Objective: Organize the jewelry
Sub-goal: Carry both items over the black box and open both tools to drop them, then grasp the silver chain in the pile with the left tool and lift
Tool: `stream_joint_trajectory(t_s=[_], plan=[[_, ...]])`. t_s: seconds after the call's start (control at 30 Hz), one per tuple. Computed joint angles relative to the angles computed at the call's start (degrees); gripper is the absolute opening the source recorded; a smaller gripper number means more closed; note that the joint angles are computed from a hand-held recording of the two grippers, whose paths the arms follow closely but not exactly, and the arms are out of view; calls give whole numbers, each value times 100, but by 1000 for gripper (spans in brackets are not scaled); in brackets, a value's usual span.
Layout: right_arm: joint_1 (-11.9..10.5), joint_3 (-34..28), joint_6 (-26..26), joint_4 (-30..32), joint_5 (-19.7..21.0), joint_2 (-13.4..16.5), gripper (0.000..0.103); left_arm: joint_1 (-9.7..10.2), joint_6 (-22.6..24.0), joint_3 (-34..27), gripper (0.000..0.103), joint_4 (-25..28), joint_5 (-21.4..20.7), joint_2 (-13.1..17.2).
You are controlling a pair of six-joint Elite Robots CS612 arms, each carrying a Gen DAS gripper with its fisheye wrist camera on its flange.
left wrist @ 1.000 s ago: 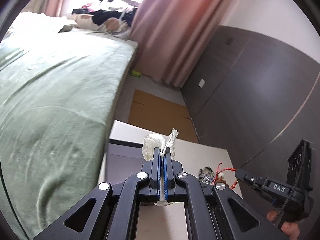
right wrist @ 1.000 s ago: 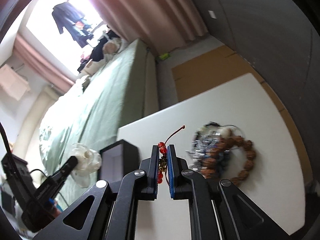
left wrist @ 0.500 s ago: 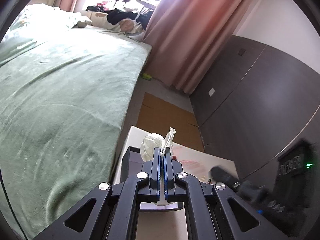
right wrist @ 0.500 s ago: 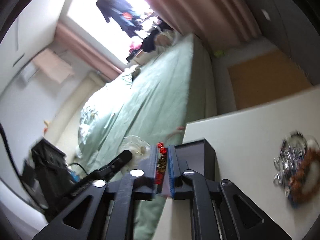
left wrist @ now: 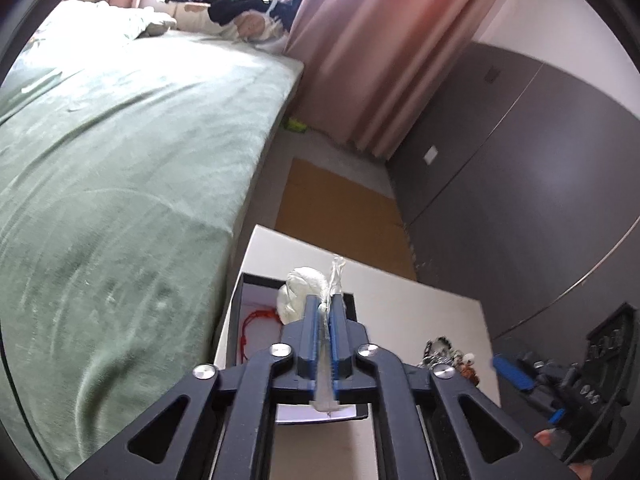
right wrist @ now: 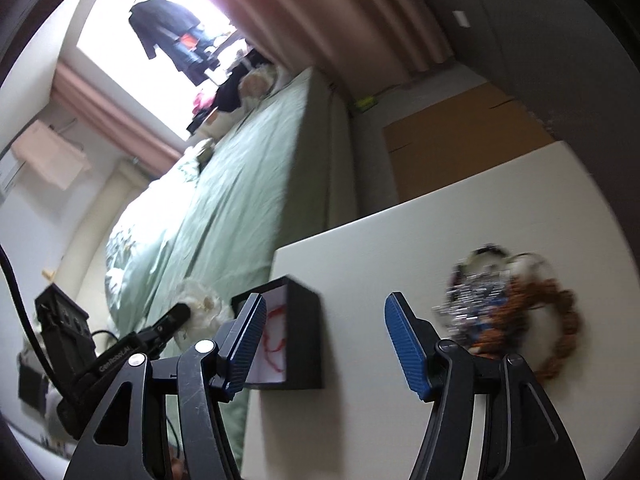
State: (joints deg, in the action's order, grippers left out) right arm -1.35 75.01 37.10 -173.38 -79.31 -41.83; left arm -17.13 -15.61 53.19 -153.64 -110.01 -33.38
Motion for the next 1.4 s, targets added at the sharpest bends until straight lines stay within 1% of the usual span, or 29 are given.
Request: stream_joint_trajectory(t_s=[0.03, 0.07, 0.13, 0.17, 0.2, 0.33, 0.47, 0.57, 0.7, 0.8, 0.9, 0.97, 1.1, 1.17, 1.23, 1.4], plan=[[-20, 46, 42, -42, -29, -27, 63, -14, 11, -19, 35, 77, 44, 5], [-36, 68, 94, -85, -53, -40, 63, -20, -2, -30, 61, 81, 21, 16], [-71, 162, 188, -185, -66, -94, 63, -31, -113, 54, 81, -162, 38, -4], [-88, 223, 223, -243, -75, -131, 63, -40, -168, 123, 83, -339, 70, -29], [-97, 269, 242, -287, -78, -156, 63, -47, -183, 152, 83, -425, 67, -42], [-147, 484, 334, -403, -135, -294, 63, -78, -164, 188, 83, -414, -60, -62], [-179, 747, 363, -224, -400, -497, 63, -167, 49, 286, 83, -461, -112, -117], [-218, 940, 560, -146, -583, -609, 63, -246, 254, 381, 83, -511, -157, -167], [-291, 1072, 913, -39, -702, -681, 63, -336, 486, 437, 83, -459, -241, -193], [-322, 1153, 1044, 14, -748, -722, 63, -414, 646, 479, 82, -444, -265, -203], [-365, 1184, 1225, 196, -743, -743, 63, -502, 870, 512, 77, -386, -262, -204], [-402, 1207, 1335, 229, -684, -736, 63, -559, 1065, 466, 68, -218, -236, -176], [-455, 1191, 1375, 422, -633, -728, 63, -647, 1303, 396, 62, 64, -198, -120], [-480, 1215, 1401, 406, -575, -727, 63, -679, 1425, 348, 53, 226, -198, -86], [-505, 1221, 1425, 494, -536, -730, 63, -705, 1505, 320, 50, 363, -201, -63], [-548, 1223, 1515, 627, -417, -707, 63, -792, 1694, 227, 45, 628, -123, 36]])
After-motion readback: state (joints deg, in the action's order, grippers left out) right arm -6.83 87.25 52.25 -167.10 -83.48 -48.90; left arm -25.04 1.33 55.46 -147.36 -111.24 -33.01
